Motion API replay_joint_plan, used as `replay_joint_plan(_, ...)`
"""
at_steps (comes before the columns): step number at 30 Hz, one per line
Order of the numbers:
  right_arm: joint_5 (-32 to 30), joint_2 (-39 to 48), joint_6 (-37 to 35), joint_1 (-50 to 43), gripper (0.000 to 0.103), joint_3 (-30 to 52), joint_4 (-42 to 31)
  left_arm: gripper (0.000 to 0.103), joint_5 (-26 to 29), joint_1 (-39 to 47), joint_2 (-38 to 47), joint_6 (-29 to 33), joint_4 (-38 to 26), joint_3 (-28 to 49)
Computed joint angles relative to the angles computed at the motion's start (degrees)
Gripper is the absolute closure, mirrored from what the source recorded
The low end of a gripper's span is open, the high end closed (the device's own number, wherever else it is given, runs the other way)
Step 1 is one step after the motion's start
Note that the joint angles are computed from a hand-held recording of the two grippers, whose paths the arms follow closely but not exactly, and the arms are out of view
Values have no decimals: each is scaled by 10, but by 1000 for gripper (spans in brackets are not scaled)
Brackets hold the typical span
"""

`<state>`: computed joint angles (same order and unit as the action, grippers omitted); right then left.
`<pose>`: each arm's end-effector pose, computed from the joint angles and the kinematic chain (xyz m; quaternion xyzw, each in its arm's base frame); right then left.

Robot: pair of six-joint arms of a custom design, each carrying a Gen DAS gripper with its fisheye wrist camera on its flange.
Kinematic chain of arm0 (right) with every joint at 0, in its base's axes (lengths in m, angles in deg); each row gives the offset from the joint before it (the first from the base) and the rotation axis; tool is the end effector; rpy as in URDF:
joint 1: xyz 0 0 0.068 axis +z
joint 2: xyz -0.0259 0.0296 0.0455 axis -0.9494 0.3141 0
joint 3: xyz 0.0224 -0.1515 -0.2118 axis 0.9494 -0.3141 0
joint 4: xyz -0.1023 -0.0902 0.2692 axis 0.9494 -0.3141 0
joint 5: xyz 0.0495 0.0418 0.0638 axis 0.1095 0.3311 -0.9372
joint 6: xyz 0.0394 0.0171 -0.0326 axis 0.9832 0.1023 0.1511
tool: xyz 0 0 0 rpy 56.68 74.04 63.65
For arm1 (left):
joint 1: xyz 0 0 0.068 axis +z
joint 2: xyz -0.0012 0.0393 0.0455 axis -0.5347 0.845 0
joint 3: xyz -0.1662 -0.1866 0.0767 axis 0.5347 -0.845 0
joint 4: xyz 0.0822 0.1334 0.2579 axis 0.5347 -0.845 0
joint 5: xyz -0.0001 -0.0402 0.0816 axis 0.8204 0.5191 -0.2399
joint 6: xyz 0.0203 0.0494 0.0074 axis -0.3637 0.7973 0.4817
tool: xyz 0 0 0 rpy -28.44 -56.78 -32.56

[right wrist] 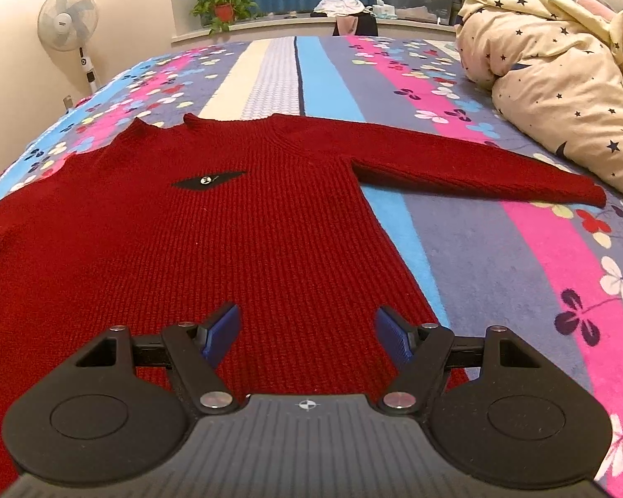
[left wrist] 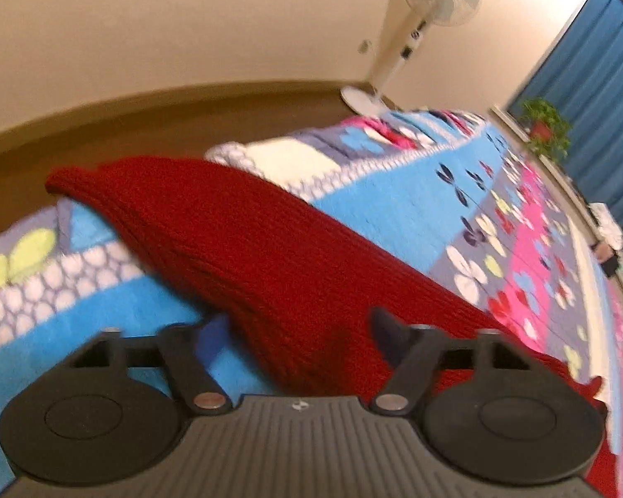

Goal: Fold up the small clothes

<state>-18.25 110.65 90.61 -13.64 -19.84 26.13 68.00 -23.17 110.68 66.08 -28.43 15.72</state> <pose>0.1073 0.1236 0.1328 0.2381 0.8878 -0.0760 0.3864 0.4900 0.0740 0.0683 -0.2296 0.9007 -0.1047 0.3537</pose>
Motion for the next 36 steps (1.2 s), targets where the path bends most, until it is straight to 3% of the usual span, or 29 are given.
replay_joint_plan(2, -1, 2, 0, 0, 29, 0, -1, 72, -23, -5, 1, 15, 3, 1)
replay_joint_plan(5, -2, 7, -3, 0, 29, 2, 1, 80, -16, -5, -8, 21, 25, -12)
replay_joint_plan(10, 1, 17, -18, -4, 30, 4, 12, 84, -35, -21, -52, 49, 94, -65)
replay_joint_plan(13, 1, 17, -24, -1, 31, 4, 18, 86, -40, -56, -113, 104, 189, -142)
replay_joint_plan(16, -1, 20, -37, -2, 32, 5, 28, 86, 0, -111, -186, 187, 295, -239)
replay_joint_plan(18, -2, 22, -43, -2, 34, 4, 33, 86, 60, -157, -237, 235, 340, -303)
replay_joint_plan(20, -3, 27, -46, -1, 34, 5, 36, 85, 130, -209, -277, 290, 303, -336)
replay_joint_plan(22, -1, 36, -41, 4, 34, 7, 34, 73, 172, -261, -295, 348, 229, -344)
replay_joint_plan(24, 1, 53, -31, 11, 34, 11, 31, 40, 181, -297, -297, 387, 178, -342)
replay_joint_plan(26, 4, 73, -20, 18, 34, 15, 26, 37, 165, -314, -306, 382, 196, -360)
replay_joint_plan(29, 8, 89, 7, 30, 35, 17, 23, 37, 181, -290, -306, 330, 175, -339)
replay_joint_plan(31, 17, 98, 33, 40, 43, 21, 17, 36, 162, -266, -304, 289, 164, -319)
replay_joint_plan(33, 26, 91, 37, 42, 63, 21, 29, 36, 124, -243, -295, 254, 139, -289)
replay_joint_plan(36, 34, 61, -7, 16, 65, 12, 101, 37, 68, -216, -273, 199, 78, -232)
